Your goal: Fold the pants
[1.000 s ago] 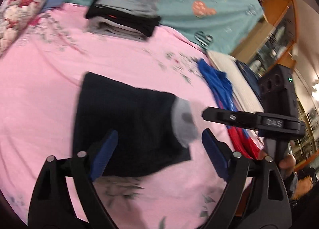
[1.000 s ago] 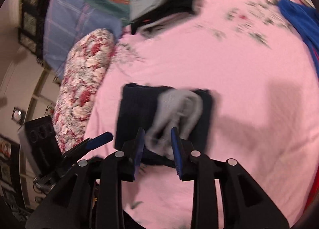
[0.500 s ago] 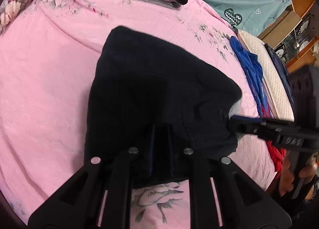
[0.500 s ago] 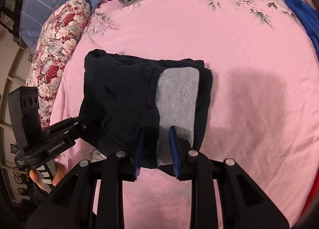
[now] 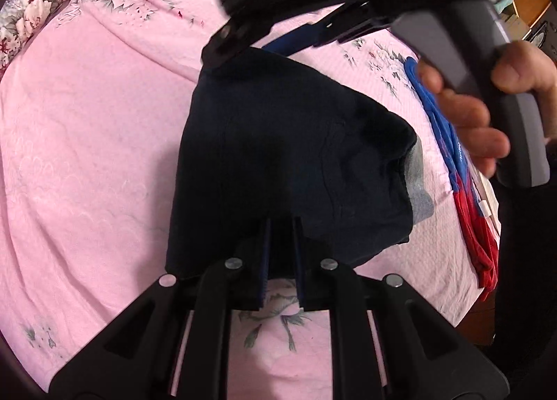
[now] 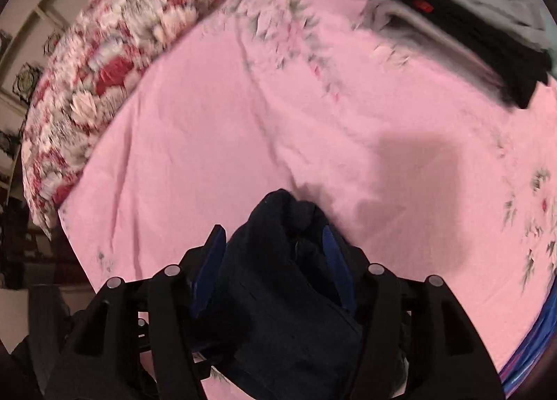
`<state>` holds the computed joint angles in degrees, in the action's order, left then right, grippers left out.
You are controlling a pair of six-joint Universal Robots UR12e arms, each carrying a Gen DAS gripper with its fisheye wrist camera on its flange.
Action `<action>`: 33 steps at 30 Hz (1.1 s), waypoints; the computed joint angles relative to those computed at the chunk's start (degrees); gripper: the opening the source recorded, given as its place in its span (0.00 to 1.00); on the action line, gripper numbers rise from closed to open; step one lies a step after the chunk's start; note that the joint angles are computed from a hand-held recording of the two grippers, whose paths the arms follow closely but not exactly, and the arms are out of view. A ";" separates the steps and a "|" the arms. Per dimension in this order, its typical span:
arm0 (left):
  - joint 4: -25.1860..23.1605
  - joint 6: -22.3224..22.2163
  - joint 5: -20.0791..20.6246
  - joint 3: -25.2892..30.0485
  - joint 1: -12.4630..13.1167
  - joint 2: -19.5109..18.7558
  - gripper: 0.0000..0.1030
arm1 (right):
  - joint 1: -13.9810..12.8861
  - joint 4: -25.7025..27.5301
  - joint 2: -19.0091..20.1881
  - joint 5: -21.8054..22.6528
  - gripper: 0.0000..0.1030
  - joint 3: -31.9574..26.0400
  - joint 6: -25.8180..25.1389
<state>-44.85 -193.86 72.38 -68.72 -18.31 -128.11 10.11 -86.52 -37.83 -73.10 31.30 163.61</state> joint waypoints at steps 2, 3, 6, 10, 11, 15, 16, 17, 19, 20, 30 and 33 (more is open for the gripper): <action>-0.47 0.50 0.02 0.22 -0.01 -0.09 0.13 | 0.09 -2.24 -1.15 -1.38 0.19 3.08 -0.17; -0.59 0.68 0.09 0.22 -0.03 -0.08 0.13 | 0.08 -4.03 -1.80 -1.54 0.10 4.77 0.86; -1.03 0.65 0.33 0.68 -0.02 -0.53 0.13 | 0.40 -8.26 -3.04 -3.30 0.10 7.42 2.68; -1.53 0.44 1.35 1.40 -0.31 -1.28 0.13 | 1.34 -9.81 -1.74 -6.69 0.11 7.06 3.30; -1.76 0.38 1.26 1.56 -0.32 -1.38 0.13 | 1.35 -9.98 -1.58 -6.63 0.12 7.09 3.42; -0.83 0.48 -1.27 0.04 0.58 0.51 0.31 | 1.11 -9.95 -3.30 -6.09 0.30 8.16 3.32; 1.53 -0.47 0.32 -1.27 0.79 1.64 0.42 | 0.81 -10.94 -4.92 -6.00 0.45 9.80 3.93; 4.60 -2.11 1.90 -2.83 1.11 2.80 0.62 | 0.51 -13.11 -6.74 -5.85 0.53 12.12 4.14; 7.19 -4.67 3.14 -4.50 1.90 4.26 0.66 | -0.51 -20.35 -11.60 -5.60 0.56 18.99 4.54; 7.00 -5.36 3.16 -4.70 2.24 4.56 0.66 | -1.16 -22.93 -13.64 -5.27 0.57 21.90 5.41; -3.62 -9.98 -7.92 -0.63 5.58 -0.17 0.66 | -9.04 -42.24 -33.18 3.11 0.73 55.76 24.88; -5.06 -10.44 -12.16 1.37 5.94 -2.71 0.72 | -10.80 -45.27 -36.70 5.12 0.73 62.75 31.02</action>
